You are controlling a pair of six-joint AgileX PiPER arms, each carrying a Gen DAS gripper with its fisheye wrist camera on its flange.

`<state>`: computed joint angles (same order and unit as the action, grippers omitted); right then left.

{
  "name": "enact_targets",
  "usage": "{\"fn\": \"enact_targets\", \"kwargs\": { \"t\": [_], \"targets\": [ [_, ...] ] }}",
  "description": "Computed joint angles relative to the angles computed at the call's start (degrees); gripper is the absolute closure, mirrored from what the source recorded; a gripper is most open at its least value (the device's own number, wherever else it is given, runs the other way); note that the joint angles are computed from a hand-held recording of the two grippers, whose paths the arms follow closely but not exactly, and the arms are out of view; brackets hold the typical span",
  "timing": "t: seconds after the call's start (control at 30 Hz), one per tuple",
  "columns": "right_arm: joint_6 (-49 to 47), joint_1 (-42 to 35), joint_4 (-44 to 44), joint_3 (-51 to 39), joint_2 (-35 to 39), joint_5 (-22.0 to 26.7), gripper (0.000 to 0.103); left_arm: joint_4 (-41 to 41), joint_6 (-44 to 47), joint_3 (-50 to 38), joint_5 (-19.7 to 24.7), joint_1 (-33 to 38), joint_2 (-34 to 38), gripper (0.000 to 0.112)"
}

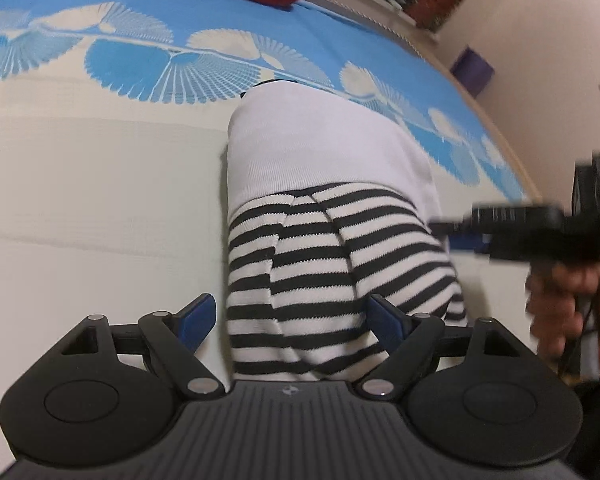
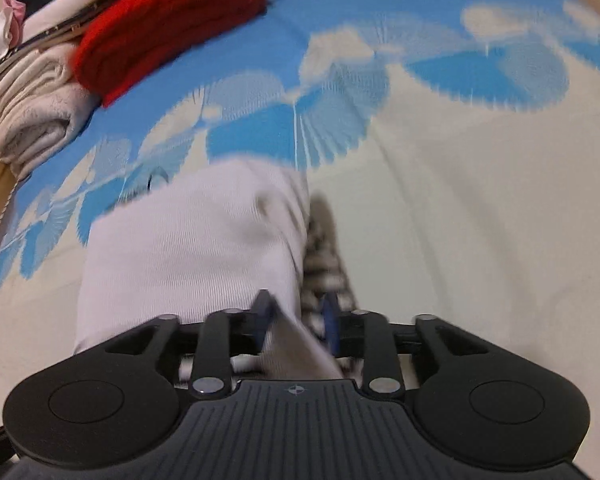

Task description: Fold small clothes

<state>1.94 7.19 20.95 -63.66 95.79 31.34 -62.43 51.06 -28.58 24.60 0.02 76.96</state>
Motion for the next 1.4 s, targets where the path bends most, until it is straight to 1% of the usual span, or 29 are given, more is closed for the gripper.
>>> {"fn": "enact_targets", "kwargs": {
  "t": [0.03,0.1,0.13,0.17,0.2,0.23,0.27,0.3,0.33,0.37,0.47,0.53,0.57,0.63,0.7,0.8,0.87,0.9,0.93,0.97,1.0,1.07,1.1,1.2,1.27,1.3,1.33,1.37,1.4],
  "targets": [
    [-1.0,-0.4,0.3,0.4,-0.2,0.9,0.064,-1.5,0.6,0.3,-0.6,-0.4,0.1,0.026],
    [-1.6,-0.3,-0.6,1.6,-1.0,1.3,0.064,-3.5,1.3,0.6,-1.4,-1.5,0.7,0.026],
    [-2.7,-0.6,-0.1,2.2,-1.3,1.8,0.064,-2.8,0.6,0.5,-2.0,-2.2,1.6,0.026],
    [-4.0,-0.7,0.7,2.7,-1.6,2.4,0.064,0.2,-2.2,0.3,-2.9,-3.1,2.3,0.025],
    [-5.1,-0.8,1.3,3.1,-1.9,2.9,0.069,3.8,-5.6,-0.1,-3.4,-3.6,3.4,0.025],
    [-6.4,-0.8,1.8,3.6,-2.2,3.2,0.077,5.0,-7.0,-0.5,-2.7,-3.0,4.3,0.025],
    [-6.2,-0.3,0.9,3.8,-2.6,3.2,0.079,4.0,-6.1,-0.6,-1.4,-1.6,4.9,0.026],
    [-5.6,0.3,-0.1,3.9,-2.8,2.9,0.085,3.2,-5.5,-1.0,0.2,-0.3,5.4,0.028],
    [-5.0,0.8,-0.9,4.3,-3.3,2.5,0.096,3.3,-5.5,-1.2,1.0,0.3,5.4,0.03],
    [-4.6,1.0,-1.4,4.4,-3.6,2.3,0.099,3.7,-5.5,-1.4,1.3,0.3,5.2,0.031],
    [-1.0,2.4,-5.8,4.9,-4.2,0.9,0.101,5.5,-6.6,-1.5,0.5,-0.8,4.5,0.031],
    [6.0,3.3,-12.8,4.8,-4.4,0.8,0.101,6.2,-7.4,-2.1,1.4,-0.7,4.4,0.031],
    [7.8,3.0,-14.3,4.8,-4.3,1.0,0.101,7.4,-8.7,-2.6,1.9,-0.7,4.2,0.03],
    [9.4,2.3,-15.1,4.4,-3.9,1.6,0.101,11.4,-12.6,-3.9,2.1,-1.4,3.0,0.03],
    [9.0,2.6,-15.1,4.1,-3.4,1.9,0.101,13.1,-13.9,-5.1,1.9,-1.1,1.6,0.03],
    [9.8,3.4,-15.8,4.0,-3.8,0.8,0.1,9.2,-10.5,-8.2,2.9,1.9,2.1,0.028],
    [10.7,2.9,-14.5,4.6,-4.9,-1.7,0.097,7.6,-9.6,-11.0,2.6,3.5,4.4,0.027],
    [9.6,2.0,-12.0,5.0,-5.5,-2.8,0.084,6.8,-9.5,-12.5,2.4,4.2,6.1,0.027],
    [8.0,1.1,-8.7,5.6,-6.1,-4.0,0.059,5.2,-8.6,-14.1,3.0,5.2,8.2,0.027],
    [7.3,0.6,-6.6,6.0,-6.2,-4.8,0.049,3.4,-7.6,-15.6,4.2,6.1,10.6,0.027],
    [6.8,0.4,-5.5,6.0,-6.0,-4.9,0.042,1.9,-6.8,-17.2,5.8,6.9,13.4,0.027],
    [5.3,0.3,-4.3,4.6,-4.0,-3.5,0.043,0.9,-6.4,-19.7,8.5,7.4,18.1,0.027],
    [6.1,0.7,-5.2,3.8,-2.8,-2.7,0.043,-0.1,-5.5,-20.1,9.3,7.3,20.2,0.026],
    [8.0,1.7,-6.6,1.8,0.9,-1.4,0.044,-10.6,3.1,-17.9,10.4,7.9,23.6,0.026],
    [9.4,2.6,-8.3,0.3,2.8,-1.0,0.045,-14.0,4.3,-17.8,11.3,8.1,25.3,0.027],
    [10.7,3.1,-9.5,-0.3,3.4,-0.8,0.045,-13.7,3.5,-18.3,10.4,7.4,25.6,0.03],
    [11.9,3.4,-10.2,-1.0,4.0,-0.6,0.046,-11.2,1.5,-19.3,9.9,6.8,25.6,0.036],
    [12.4,3.5,-10.2,-1.4,4.3,-0.6,0.048,-7.0,-1.7,-21.3,9.9,6.2,25.6,0.042],
    [11.7,3.5,-9.1,-1.7,4.6,-0.8,0.059,-3.1,-4.5,-23.5,10.4,5.7,25.3,0.054]
  ]
}}
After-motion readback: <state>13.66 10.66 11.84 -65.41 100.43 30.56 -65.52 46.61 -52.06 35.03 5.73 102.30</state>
